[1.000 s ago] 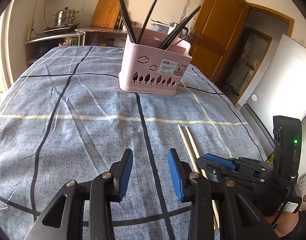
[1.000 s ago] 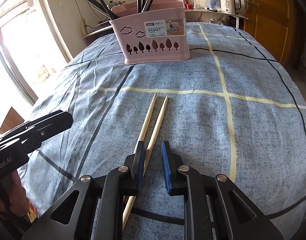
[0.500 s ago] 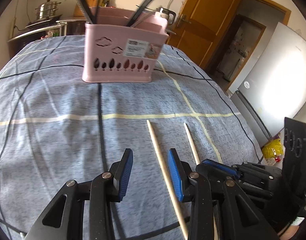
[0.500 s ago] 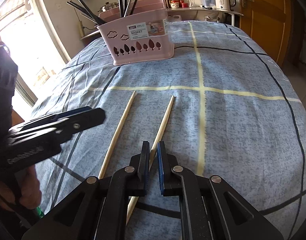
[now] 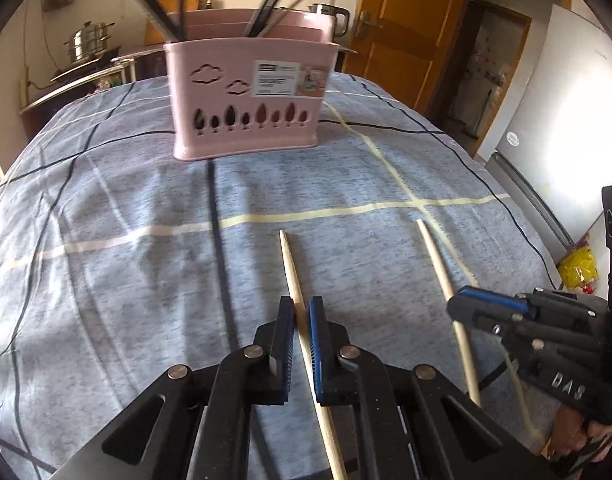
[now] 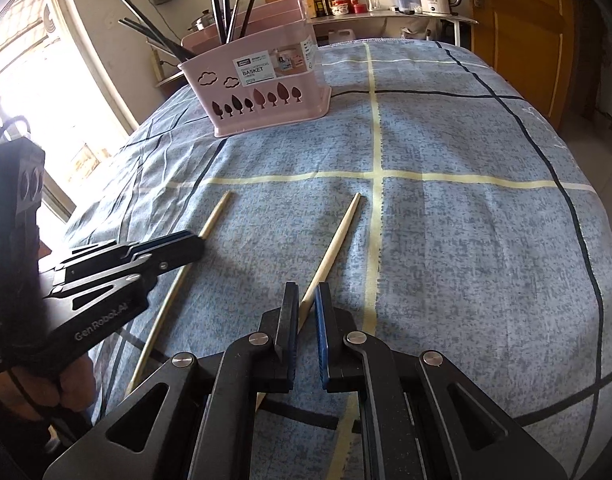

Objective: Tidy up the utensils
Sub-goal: 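Close the left tool on a wooden chopstick while the right tool grasps the other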

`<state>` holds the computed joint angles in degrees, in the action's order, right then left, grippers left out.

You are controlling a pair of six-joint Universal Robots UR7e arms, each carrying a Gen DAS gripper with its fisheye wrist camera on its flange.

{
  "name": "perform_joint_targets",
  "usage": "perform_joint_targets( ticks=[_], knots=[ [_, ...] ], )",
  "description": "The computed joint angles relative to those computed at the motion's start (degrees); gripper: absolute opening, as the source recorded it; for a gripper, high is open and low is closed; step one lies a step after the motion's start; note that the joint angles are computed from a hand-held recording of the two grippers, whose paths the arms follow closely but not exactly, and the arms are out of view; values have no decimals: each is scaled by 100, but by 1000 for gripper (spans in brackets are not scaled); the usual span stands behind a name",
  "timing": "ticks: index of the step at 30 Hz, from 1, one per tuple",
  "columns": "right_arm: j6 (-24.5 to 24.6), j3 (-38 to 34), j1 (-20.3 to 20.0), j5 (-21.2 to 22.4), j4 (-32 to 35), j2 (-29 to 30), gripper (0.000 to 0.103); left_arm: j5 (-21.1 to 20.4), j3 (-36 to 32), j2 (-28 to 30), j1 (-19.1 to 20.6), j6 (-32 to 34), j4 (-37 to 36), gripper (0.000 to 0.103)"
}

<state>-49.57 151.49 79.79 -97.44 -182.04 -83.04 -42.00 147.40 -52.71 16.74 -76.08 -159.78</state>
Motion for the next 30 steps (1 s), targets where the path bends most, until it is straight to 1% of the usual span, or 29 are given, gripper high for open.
perform_joint_targets(
  ticks=[4,7,11,14,19,24,25,26,28,30],
  knots=[
    [251,-114,54,-19,-47,106,11,23,92,-277,-60,-385,474,7],
    [436,-237,139,-166,-8,267,11,-16,128,-393,-13,-470,529,7],
    [562,-344,350,-393,-230,552,11,-59,-86,-387,157,-157,786,8],
    [646,-427,447,-496,-261,682,11,-109,-257,-397,309,90,984,9],
    [697,-518,554,-625,-271,806,11,-122,-369,-388,508,548,900,11],
    [646,-556,597,-687,-227,831,11,-80,-550,-332,508,490,1346,11],
    [674,-575,596,-676,-161,814,10,-93,-565,-342,522,486,1369,9],
    [701,-596,593,-659,-72,784,9,-108,-578,-346,545,507,1340,6],
    [720,-605,602,-606,-1,736,8,-133,-531,-431,560,499,1265,5],
    [709,-596,620,-515,45,654,8,-88,-515,-508,522,408,1363,5]
  ],
)
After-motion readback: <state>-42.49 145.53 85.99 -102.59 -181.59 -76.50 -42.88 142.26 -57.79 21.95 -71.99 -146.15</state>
